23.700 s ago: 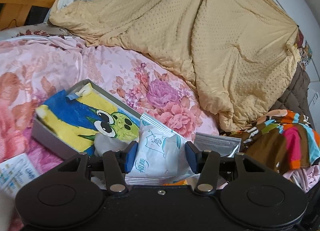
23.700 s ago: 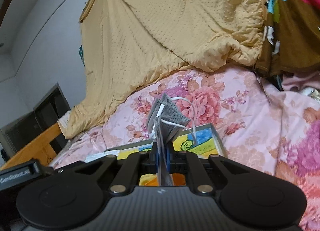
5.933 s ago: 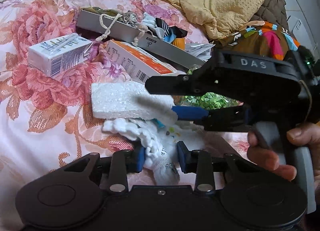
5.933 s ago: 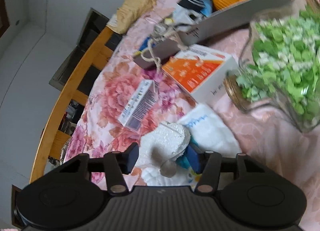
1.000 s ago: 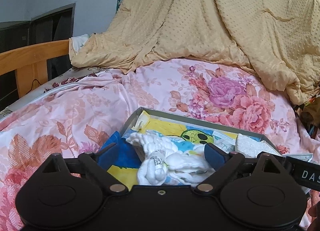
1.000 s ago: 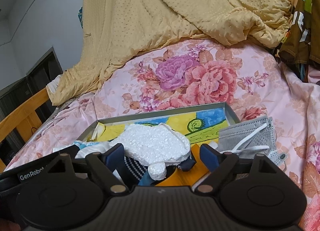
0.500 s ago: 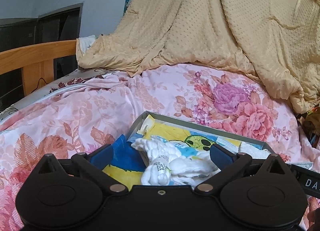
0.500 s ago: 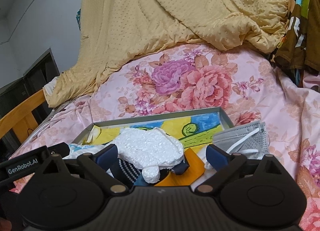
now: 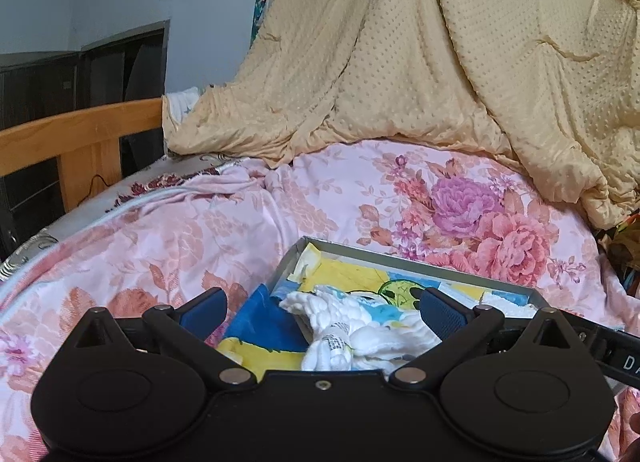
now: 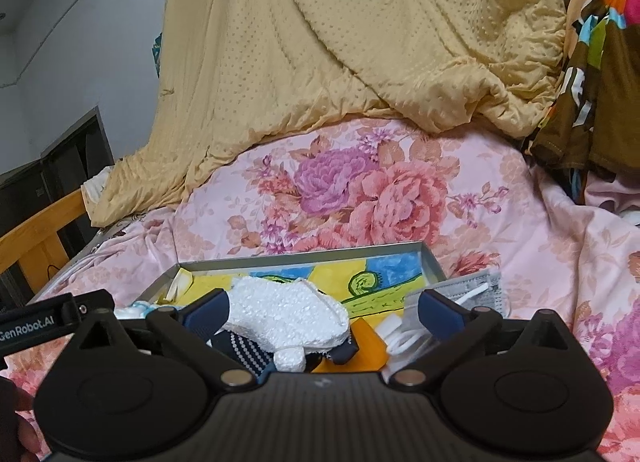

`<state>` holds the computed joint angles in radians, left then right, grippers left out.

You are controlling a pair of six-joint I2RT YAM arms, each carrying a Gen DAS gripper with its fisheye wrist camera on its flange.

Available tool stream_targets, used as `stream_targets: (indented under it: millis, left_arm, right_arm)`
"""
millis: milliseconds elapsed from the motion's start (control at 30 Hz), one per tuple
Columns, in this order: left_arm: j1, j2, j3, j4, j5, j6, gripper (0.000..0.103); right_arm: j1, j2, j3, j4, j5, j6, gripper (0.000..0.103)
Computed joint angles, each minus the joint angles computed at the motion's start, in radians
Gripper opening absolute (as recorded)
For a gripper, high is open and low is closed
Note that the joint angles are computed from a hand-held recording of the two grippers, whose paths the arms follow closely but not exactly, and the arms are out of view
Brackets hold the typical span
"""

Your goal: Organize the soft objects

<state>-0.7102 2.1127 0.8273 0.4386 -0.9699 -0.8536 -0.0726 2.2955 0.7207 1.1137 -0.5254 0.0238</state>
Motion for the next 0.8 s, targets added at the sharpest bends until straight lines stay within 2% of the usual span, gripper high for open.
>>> stream_targets:
  millis: [300, 533, 800]
  left_arm:
    - [-0.074, -0.071, -0.03, -0.116, -0.061, -0.09, 0.102]
    - [-0.133, -0.11, -0.05, -0.153, -0.097, -0.133, 0.102]
    - [-0.199, -0.129, -0.051, -0.278, -0.135, -0.277, 0.102]
  right_arm:
    - [-0.041, -0.086, -0.119, 0.07, -0.028, -0.013, 0.103]
    - [-0.068, -0.127, -0.197, 0.124, -0.026, -0.031, 0.103]
    - [-0.106, -0.155, -0.267, 0.186, -0.046, -0.043, 0.103]
